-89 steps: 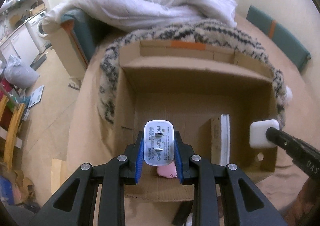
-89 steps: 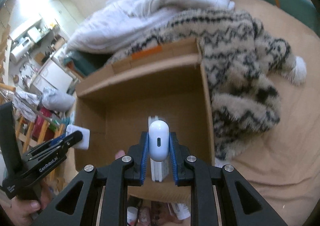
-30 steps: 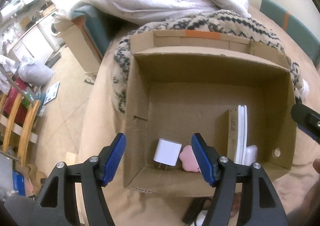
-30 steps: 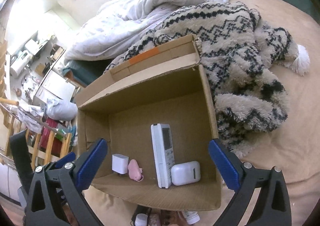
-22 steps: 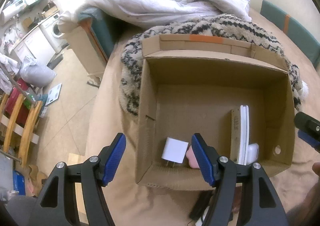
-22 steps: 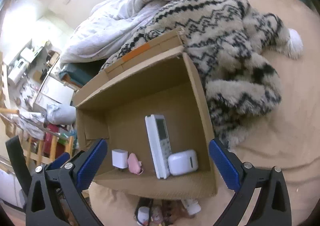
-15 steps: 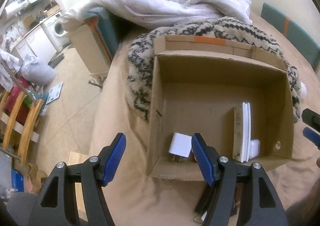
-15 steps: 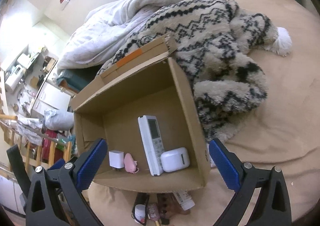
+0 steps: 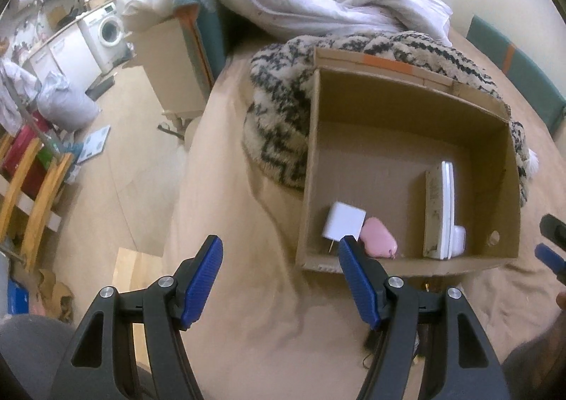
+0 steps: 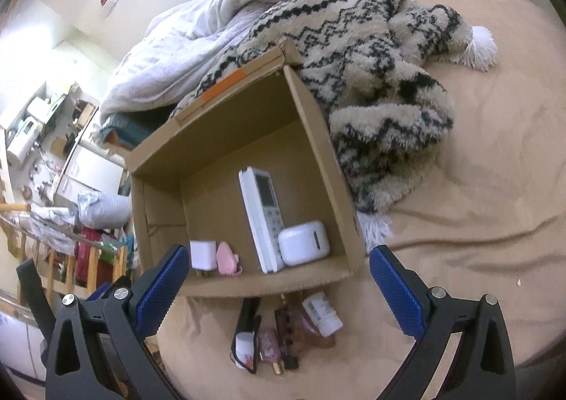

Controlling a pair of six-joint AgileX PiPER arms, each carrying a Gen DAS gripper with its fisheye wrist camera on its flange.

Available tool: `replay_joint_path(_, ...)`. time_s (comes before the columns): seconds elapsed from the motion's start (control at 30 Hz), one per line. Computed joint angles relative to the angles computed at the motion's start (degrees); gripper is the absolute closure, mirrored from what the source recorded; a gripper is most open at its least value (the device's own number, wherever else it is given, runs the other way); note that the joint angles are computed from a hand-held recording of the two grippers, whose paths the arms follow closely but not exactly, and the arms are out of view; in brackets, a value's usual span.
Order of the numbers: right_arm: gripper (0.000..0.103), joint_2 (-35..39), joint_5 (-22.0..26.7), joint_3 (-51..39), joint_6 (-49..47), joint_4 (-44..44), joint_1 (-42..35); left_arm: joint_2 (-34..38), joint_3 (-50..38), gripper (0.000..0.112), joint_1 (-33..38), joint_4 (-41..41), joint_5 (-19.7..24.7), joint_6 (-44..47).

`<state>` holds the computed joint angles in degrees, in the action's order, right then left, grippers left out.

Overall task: Organize rigid objects
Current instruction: 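Withdraw both tools from the box toward the remaining items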

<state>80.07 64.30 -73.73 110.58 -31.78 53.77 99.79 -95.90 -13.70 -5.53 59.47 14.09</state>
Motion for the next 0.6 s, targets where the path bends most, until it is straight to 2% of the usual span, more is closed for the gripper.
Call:
replay_joint_path(0.13,0.0,2.2,1.8,-2.5,-3.4,1.9,1.1,0.2,1.9,0.047,0.8,-0.3,-0.8,0.1)
replay_joint_path(0.27,0.0,2.1,-3.9,-0.4,-5.9,6.3,-0.6,0.4,3.4,0.047,1.3,-1.0,-1.6,0.0)
replay_joint_path(0.43,0.0,5.4,-10.2,0.9,-15.2,18.4,-4.9,1.8,2.9,0.047,1.4,-0.9,0.0,-0.9)
replay_joint_path(0.57,0.001,7.4,-10.9,1.7,-19.1,23.6,-7.0,2.6,2.4,0.047,1.0,-1.3,1.7,-0.5)
replay_joint_path(0.6,0.01,7.2,-12.1,2.7,-19.8,24.9,-7.8,2.6,2.4,0.047,0.9,-1.4,1.9,-0.2)
